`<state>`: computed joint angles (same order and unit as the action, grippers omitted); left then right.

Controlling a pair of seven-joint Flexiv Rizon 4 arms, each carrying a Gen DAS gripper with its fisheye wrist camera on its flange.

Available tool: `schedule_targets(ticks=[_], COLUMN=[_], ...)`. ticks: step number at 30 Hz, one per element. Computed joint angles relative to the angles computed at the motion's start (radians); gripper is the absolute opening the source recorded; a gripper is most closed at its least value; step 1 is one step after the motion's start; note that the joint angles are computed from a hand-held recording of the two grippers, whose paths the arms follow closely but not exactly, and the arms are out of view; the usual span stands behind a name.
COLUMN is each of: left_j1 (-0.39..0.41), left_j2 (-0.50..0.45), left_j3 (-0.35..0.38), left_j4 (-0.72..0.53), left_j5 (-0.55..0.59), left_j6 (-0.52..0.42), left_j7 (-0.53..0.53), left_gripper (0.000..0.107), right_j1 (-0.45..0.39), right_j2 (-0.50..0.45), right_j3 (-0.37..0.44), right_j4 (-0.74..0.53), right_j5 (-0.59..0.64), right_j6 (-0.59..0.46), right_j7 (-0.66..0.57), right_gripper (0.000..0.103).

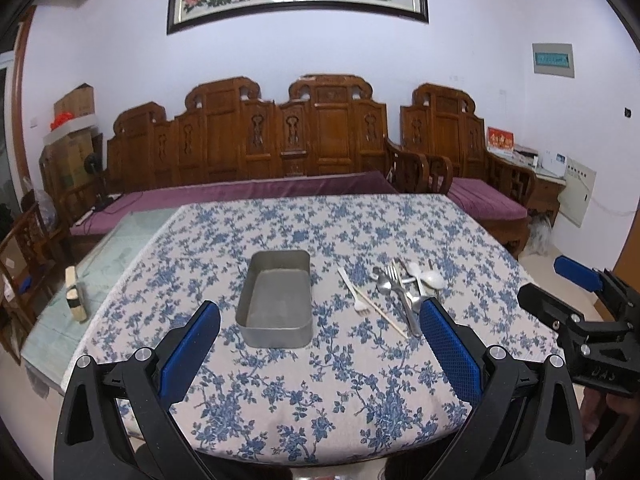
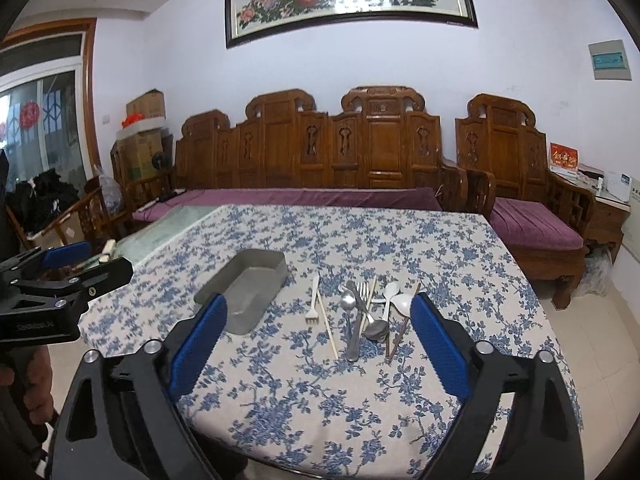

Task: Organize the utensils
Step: 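Move the right tool toward the metal spoon among the utensils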

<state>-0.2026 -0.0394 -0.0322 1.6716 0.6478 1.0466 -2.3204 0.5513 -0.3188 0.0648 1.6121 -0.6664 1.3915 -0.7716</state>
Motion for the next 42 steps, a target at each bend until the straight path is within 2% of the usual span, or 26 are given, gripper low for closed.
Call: schedule_targets(ticks=[5,10,16,18,24,32,42], left_j1=[0.005,-0.001,-0.01,-0.016,-0.031,-0.04,-0.041], left_j2=[-0.049,-0.094,-0.143,-0.159,-0.205,-0.274,-0.362], left_j3=[0.007,0.027,0.046,0.053,0.069,0.079,0.084], left_j4=[-0.014,-0.028,-0.038,-0.046,-0.08,-0.136,-0.197], left_j5=[-0.053,-0.104,-0.18,-0.194,-0.234,-0.306,-0.399], left_j6=[0.011,0.027,0.041,0.043,0.053,0.031,-0.002], left_j7=[0.044,0.086,0.144,0.159,0.207,0.299,0.397], left_gripper=[0.097,0.097,0.097,0.097,0.097,0.097,0.097], right_j1=[-0.057,-0.08,-0.082,-0.083,-0.088,-0.111,-0.102], right_j2=[-0.054,-0.105,-0.162,-0.181,-0.249,-0.362,-0.515], right_j3=[0.085,0.129,0.131,0.131,0.123,0.136,0.132], right_j4=[-0.069,-0.151,-0.228,-0.249,-0.318,-0.459,-0.705], right_j5=[0.14,0.258,0.35,0.379,0.437,0.526,0.587], right_j6=[-0.049,-0.13,-0.207,-0.231,-0.309,-0.433,-0.59], right_j7=[-0.16,-0.325,-0.442,-0.466,-0.518,-0.588,-0.652], right_gripper=[0.087,0.079,0.07,0.062,0.051,0.042,0.038])
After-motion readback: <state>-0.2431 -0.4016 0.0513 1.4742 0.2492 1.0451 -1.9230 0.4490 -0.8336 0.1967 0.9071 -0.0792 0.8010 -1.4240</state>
